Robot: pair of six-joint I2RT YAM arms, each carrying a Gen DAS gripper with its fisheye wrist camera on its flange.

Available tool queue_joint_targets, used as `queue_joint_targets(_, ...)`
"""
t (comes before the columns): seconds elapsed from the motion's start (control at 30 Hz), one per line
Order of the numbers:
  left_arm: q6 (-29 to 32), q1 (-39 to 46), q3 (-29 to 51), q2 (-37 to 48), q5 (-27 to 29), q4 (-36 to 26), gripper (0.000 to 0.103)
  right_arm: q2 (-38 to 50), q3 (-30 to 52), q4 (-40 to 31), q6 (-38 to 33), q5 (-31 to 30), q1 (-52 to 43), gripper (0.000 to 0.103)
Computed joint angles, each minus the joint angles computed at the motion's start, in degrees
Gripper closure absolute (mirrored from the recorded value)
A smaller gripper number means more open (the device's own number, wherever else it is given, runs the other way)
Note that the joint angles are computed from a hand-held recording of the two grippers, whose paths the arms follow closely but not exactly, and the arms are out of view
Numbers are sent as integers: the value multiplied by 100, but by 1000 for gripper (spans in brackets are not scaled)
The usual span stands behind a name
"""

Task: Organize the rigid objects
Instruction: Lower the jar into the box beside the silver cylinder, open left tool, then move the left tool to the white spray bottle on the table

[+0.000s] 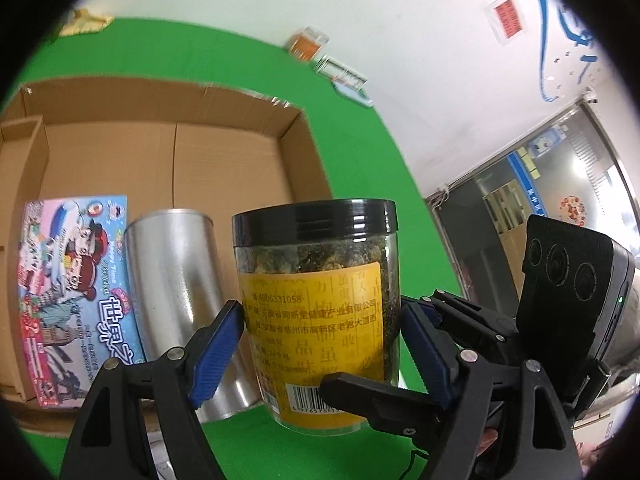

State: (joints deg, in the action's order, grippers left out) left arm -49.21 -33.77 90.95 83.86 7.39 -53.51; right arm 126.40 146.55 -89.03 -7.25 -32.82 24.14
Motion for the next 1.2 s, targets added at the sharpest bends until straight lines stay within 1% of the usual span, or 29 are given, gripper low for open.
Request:
queue_joint_targets(0.1,-46,125,-242,168,210,162,23,95,-409,189,-77,-68,-69,25)
queue_joint_targets(0.2,-47,137,-284,357,246,123,24,194,-664,306,-124,-43,-98,25)
queue_joint_targets(0.27,-95,140,-240,470,294,83,24,100,-1055,520,-121,5,-105,25)
queue_joint_targets(0.3,-88,132,-174,539,287,45,25,88,-1161,578,-130,15,-120,25)
queue_joint_targets(0.37,-32,53,142,756,148,-229,25,45,-1338,651,-128,8,-147,25)
queue_joint_targets(0.4,-25,28,271,844,98,-345,27,68,-1356,659,-136,48,-142,25)
queue_joint_targets(0.47,-111,5,471,951,18,-536,27,162,-1364,629,-109,194,-70,25)
queue_joint_targets(0.53,-153,-18,533,912,-205,-598,27,168,-1581,813,36,362,23,25)
queue_joint_targets(0.57,3,-27,443,804,-267,-525,27,-9,-1895,1001,45,434,35,25)
queue_joint_targets(0.67,49,-12,355,597,-358,-580,27,55,-1802,954,95,445,78,25)
queue_joint_targets(0.73,26,-107,190,366,-563,-590,27,75,-1787,990,173,510,131,24)
queue_joint_targets(0.8,-19,-209,-49,90,-745,-551,27,-18,-1941,1104,228,610,150,23)
queue_joint_targets(0.87,-124,-425,-330,-273,-1107,-461,27,-220,-2214,1251,264,703,164,22)
queue_joint_targets(0.9,-145,-530,-427,-418,-1302,-437,27,-404,-2469,1435,281,714,181,23)
queue_joint_targets(0.93,-184,-704,-527,-617,-1628,-459,27,-720,-2813,1562,235,716,128,22)
queue_joint_targets(0.97,-233,-983,-578,-823,-2113,-557,27,-1007,-3109,1763,234,766,136,18)
queue_joint_targets(1.0,-252,-1214,-573,-936,-2509,-649,26,-1459,-3550,2087,220,863,135,8)
queue_joint_targets(1.03,-326,-1635,-549,-1109,-3205,-857,24,-1914,-3975,2409,234,983,142,3)
queue_joint_targets(1.07,-416,-1968,-528,-1218,-3745,-1034,24,-2374,-4380,2708,243,1099,148,1)
queue_joint_targets(1.1,-536,-2307,-487,-1292,-4274,-1254,22,-2956,-4856,3021,221,1276,172,1)
queue_joint_targets(1.13,-862,-2862,-411,-1348,-5075,-1686,20,-3344,-5169,3205,194,1377,180,1)
queue_joint_targets(1.17,-1091,-3144,-307,-1272,-5490,-1938,20,-3883,-5610,3455,154,1501,188,1)
queue_joint_targets(1.2,-1644,-3620,-198,-1215,-6021,-2502,18,-4348,-6005,3668,121,1609,180,1)
